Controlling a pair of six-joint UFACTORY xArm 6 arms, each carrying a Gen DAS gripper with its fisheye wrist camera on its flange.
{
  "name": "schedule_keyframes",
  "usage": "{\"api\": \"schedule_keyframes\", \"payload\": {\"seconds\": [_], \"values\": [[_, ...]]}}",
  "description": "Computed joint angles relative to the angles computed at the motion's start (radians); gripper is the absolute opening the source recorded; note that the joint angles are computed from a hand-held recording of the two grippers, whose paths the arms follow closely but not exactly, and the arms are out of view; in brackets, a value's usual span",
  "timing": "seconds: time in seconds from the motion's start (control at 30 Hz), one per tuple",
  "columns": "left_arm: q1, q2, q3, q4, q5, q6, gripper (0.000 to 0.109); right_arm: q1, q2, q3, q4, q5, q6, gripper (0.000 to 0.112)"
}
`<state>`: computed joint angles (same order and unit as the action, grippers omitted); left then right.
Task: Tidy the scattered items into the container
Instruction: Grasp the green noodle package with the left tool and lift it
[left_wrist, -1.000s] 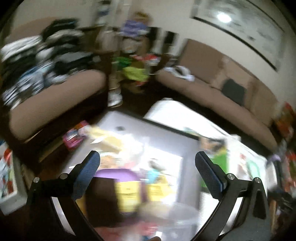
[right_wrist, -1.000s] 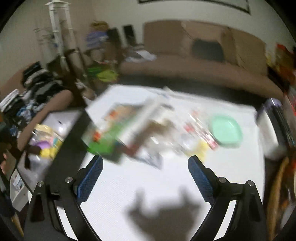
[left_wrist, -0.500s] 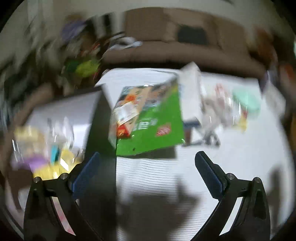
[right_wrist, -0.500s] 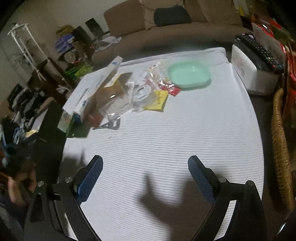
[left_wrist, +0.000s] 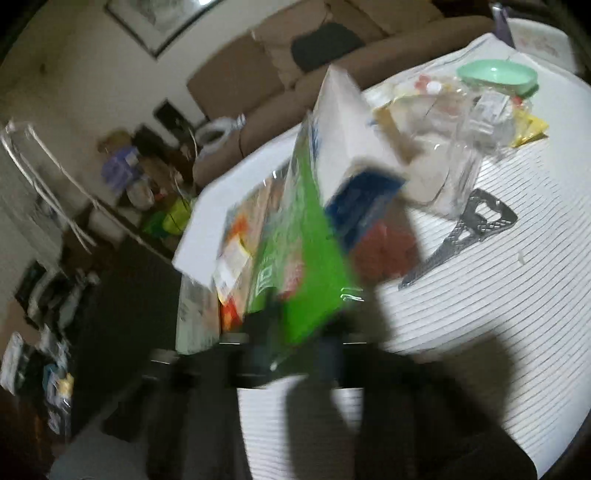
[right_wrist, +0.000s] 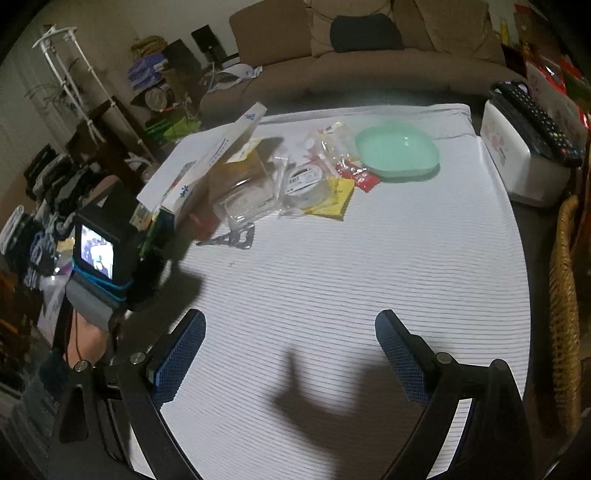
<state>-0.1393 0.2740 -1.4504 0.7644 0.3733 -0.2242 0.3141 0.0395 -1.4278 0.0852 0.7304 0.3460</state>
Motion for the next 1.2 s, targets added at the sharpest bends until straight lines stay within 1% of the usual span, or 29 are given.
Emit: {"api": "schedule_keyframes", "payload": {"seconds": [0.03,0.07,0.13,0.17,0.27,0.3,0.33,0.4,0.47,0.5,0.57,0.6,0.67,0.73,0.77,0.83,0.87,0.9,0.93,0.97,1.03,1.07,1.13,1.2], "values": [[0.003,-0.005,0.001,-0.068,-0.005,0.028,0.005,-0.003,0.000,0.001,0.006,0.000,0.002,0.096],[0.002,-0.010,-0.004,-0.173,0.008,0.091,0.005,-0.007,-0.002,0.002,0.013,-0.003,0.004,0.096],[0.000,-0.035,0.006,-0.315,0.020,0.166,0.004,-0.014,-0.008,0.009,0.026,-0.012,0.004,0.096],[-0.004,-0.054,0.013,-0.375,0.025,0.200,0.004,-0.018,-0.013,0.012,0.028,-0.017,0.009,0.096],[-0.028,-0.122,0.054,-0.493,0.017,0.256,0.002,-0.031,-0.029,0.025,0.027,-0.032,0.032,0.096],[-0.043,-0.155,0.073,-0.556,0.011,0.294,0.002,-0.036,-0.037,0.031,0.034,-0.038,0.034,0.096],[-0.064,-0.202,0.114,-0.620,-0.015,0.345,0.002,-0.041,-0.041,0.033,0.039,-0.042,0.037,0.096],[-0.120,-0.300,0.200,-0.695,-0.059,0.425,0.001,-0.054,-0.055,0.043,0.046,-0.051,0.040,0.096],[-0.200,-0.414,0.294,-0.795,-0.054,0.549,0.001,-0.072,-0.073,0.055,0.054,-0.056,0.039,0.096],[-0.246,-0.471,0.340,-0.887,-0.027,0.633,0.001,-0.083,-0.082,0.062,0.056,-0.061,0.041,0.096],[-0.310,-0.537,0.377,-1.017,0.080,0.733,0.001,-0.110,-0.104,0.079,0.060,-0.071,0.049,0.096],[-0.339,-0.565,0.383,-1.105,0.178,0.791,0.001,-0.122,-0.116,0.090,0.066,-0.078,0.050,0.096],[-0.369,-0.582,0.376,-1.220,0.307,0.868,0.001,-0.151,-0.142,0.116,0.103,-0.094,0.039,0.096],[-0.366,-0.579,0.346,-1.319,0.422,0.929,0.006,-0.177,-0.164,0.135,0.163,-0.091,0.006,0.096],[-0.352,-0.580,0.334,-1.363,0.453,0.956,0.010,-0.188,-0.171,0.142,0.181,-0.088,-0.004,0.096],[-0.316,-0.592,0.326,-1.414,0.443,0.994,0.031,-0.204,-0.183,0.152,0.189,-0.078,-0.005,0.096],[-0.290,-0.589,0.313,-1.435,0.442,1.009,0.068,-0.211,-0.184,0.150,0.196,-0.063,-0.013,0.096],[-0.252,-0.576,0.292,-1.447,0.420,1.002,0.098,-0.216,-0.181,0.144,0.209,-0.045,-0.028,0.096],[-0.221,-0.558,0.274,-1.459,0.395,0.996,0.102,-0.220,-0.172,0.131,0.237,-0.012,-0.057,0.096],[-0.197,-0.538,0.253,-1.451,0.389,0.969,0.102,-0.226,-0.158,0.110,0.280,0.041,-0.105,0.096],[-0.122,-0.434,0.143,-1.363,0.473,0.845,0.102,-0.232,-0.110,0.050,0.349,0.188,-0.204,0.096],[-0.098,-0.396,0.109,-1.324,0.501,0.782,0.101,-0.228,-0.085,0.023,0.355,0.256,-0.242,0.096],[-0.042,-0.340,0.084,-1.229,0.550,0.620,0.101,-0.199,-0.034,-0.024,0.312,0.368,-0.302,0.096],[-0.014,-0.319,0.098,-1.144,0.587,0.503,0.100,-0.167,0.014,-0.069,0.266,0.446,-0.334,0.096]]}}
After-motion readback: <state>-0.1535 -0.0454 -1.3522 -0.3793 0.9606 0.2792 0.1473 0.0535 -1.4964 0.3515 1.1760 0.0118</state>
